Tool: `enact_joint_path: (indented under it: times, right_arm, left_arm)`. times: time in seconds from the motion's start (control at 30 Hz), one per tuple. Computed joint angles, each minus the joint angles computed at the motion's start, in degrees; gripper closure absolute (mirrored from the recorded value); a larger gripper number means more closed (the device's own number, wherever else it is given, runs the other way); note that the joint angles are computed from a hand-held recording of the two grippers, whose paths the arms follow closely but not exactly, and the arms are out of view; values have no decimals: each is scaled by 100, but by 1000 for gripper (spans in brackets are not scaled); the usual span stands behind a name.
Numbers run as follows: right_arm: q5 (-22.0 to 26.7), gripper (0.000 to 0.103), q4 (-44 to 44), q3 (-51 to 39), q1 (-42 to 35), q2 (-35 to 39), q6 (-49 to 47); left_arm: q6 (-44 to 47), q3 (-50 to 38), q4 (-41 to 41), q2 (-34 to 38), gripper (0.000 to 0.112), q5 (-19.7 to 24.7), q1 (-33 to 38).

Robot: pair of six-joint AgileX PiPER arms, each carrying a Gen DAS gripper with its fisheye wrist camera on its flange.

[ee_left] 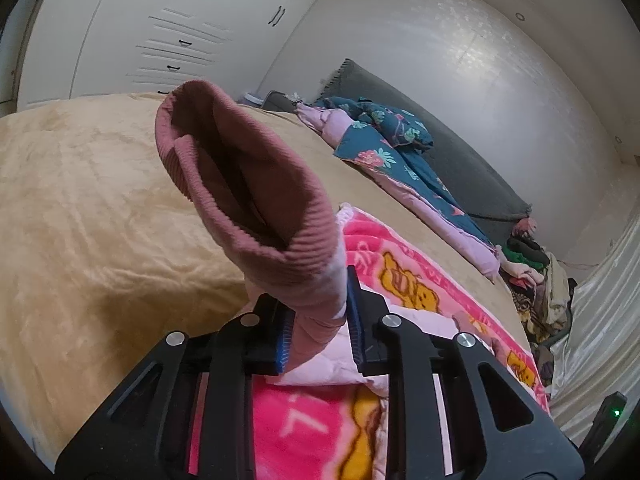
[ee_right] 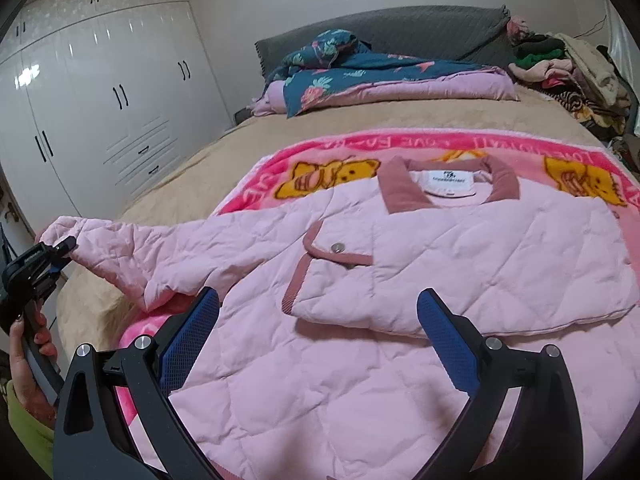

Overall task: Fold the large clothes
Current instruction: 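Lift the held sleeve up with the left tool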

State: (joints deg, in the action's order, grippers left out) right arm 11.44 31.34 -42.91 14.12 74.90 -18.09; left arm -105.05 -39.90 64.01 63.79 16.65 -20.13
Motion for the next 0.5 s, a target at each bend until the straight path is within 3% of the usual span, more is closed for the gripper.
enact_joint_path:
  times: [0.07, 0.17, 0.4, 0.5]
  right_arm:
    - [-38, 5, -686, 53, 21, -143, 601]
    - [-32, 4, -894, 111, -22, -310, 748]
    - [50, 4, 153, 241, -319, -577, -361]
    - [-65, 4, -708, 326, -301, -733, 425]
  left_arm:
    - [136, -73, -111, -6, 98, 168, -163]
    - [225, -159, -172, -29, 99, 424, -390]
    - [403, -485, -272, 33, 100, 999, -910]
    - [430, -700, -271, 101, 101, 1361, -1245]
